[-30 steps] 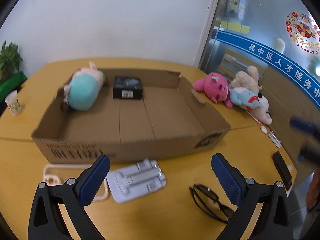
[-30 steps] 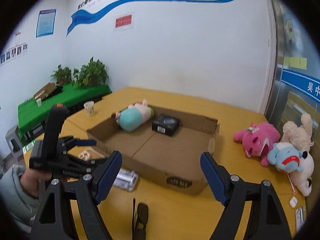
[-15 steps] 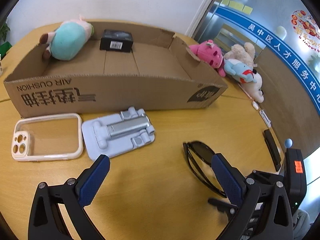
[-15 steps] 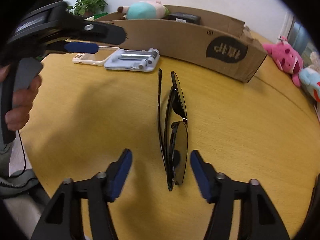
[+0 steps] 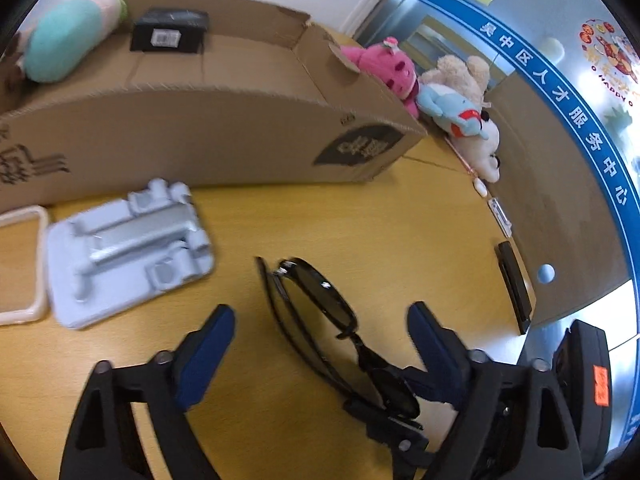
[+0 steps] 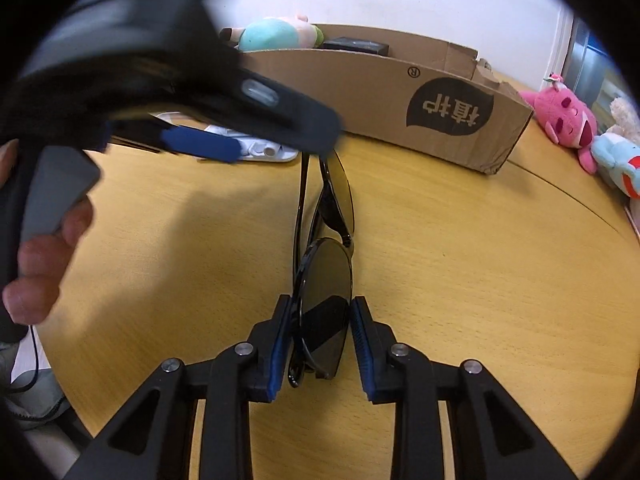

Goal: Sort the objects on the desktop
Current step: 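Lift the black sunglasses off the table with both tools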

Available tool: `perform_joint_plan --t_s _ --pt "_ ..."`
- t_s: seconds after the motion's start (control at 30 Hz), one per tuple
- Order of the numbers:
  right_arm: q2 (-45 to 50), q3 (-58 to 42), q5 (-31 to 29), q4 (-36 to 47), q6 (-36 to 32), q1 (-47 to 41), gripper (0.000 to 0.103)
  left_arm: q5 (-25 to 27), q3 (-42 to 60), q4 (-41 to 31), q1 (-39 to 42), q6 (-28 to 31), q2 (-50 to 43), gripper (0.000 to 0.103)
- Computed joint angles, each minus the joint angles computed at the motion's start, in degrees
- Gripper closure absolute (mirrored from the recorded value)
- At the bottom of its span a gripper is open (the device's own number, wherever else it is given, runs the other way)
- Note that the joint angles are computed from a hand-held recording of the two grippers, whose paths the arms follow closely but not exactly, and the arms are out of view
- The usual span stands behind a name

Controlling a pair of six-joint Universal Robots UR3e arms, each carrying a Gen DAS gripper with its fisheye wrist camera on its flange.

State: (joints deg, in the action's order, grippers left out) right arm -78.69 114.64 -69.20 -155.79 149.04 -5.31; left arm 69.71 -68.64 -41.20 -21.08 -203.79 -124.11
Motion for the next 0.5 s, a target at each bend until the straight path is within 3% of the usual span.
perform_joint_plan --t_s 0.03,0.13,0.23,0.5 --pt "0.08 0.22 0.47 -0.45 0.04 -0.19 0.075 -1.74 1.86 -0.92 0.10 -0.21 -1.90 0.040" --pt "0.42 0.32 0.55 -1.57 -0.39 -0.13 0.076 -2.01 2.88 -0.59 0.11 -1.45 -3.56 0.059" --pt "0.78 0.14 0.38 -2.07 -1.24 0.15 0.076 -3.73 1.98 0.54 1.08 -2.67 -3.59 0.061" --pt "0.41 -1.25 3.05 -1.16 -0.91 -0.27 0.078 -1.35 6.51 -3.45 0.60 -1.32 -3.83 0.067"
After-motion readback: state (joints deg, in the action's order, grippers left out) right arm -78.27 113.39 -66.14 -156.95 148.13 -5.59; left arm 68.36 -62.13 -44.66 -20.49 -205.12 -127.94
